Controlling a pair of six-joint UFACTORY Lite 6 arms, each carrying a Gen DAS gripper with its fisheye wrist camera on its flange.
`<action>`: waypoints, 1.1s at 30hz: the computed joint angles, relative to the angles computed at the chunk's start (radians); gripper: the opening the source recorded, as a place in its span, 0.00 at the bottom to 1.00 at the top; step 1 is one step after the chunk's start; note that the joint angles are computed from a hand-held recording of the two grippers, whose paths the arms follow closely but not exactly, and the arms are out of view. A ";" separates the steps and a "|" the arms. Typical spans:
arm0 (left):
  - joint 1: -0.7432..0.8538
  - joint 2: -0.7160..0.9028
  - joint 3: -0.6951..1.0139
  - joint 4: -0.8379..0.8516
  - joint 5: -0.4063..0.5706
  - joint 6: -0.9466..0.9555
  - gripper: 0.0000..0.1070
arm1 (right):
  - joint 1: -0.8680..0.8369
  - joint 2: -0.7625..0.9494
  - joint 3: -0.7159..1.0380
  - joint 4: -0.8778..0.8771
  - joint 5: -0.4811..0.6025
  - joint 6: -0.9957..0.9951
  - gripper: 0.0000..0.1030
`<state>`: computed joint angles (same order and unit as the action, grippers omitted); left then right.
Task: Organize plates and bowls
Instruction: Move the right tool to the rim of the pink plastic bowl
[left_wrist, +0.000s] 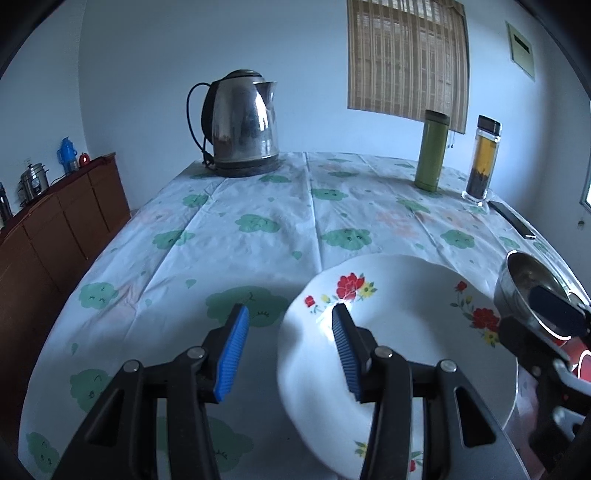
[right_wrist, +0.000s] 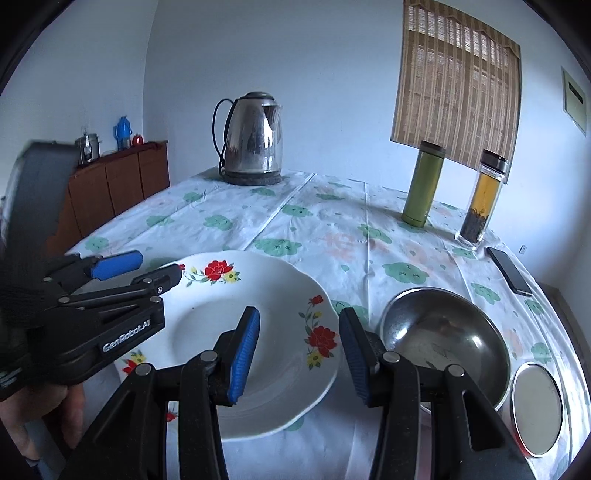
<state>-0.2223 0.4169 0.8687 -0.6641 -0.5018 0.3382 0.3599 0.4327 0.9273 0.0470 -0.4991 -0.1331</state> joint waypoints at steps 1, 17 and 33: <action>-0.010 -0.009 -0.004 -0.023 0.000 0.018 0.44 | -0.002 -0.019 -0.019 -0.001 -0.005 -0.003 0.46; -0.327 -0.080 -0.016 -0.273 0.048 0.173 0.44 | -0.225 -0.268 -0.298 -0.226 -0.056 0.109 0.46; -0.560 -0.038 0.040 -0.130 0.065 -0.023 0.44 | -0.673 -0.430 -0.503 -0.651 -0.174 0.315 0.46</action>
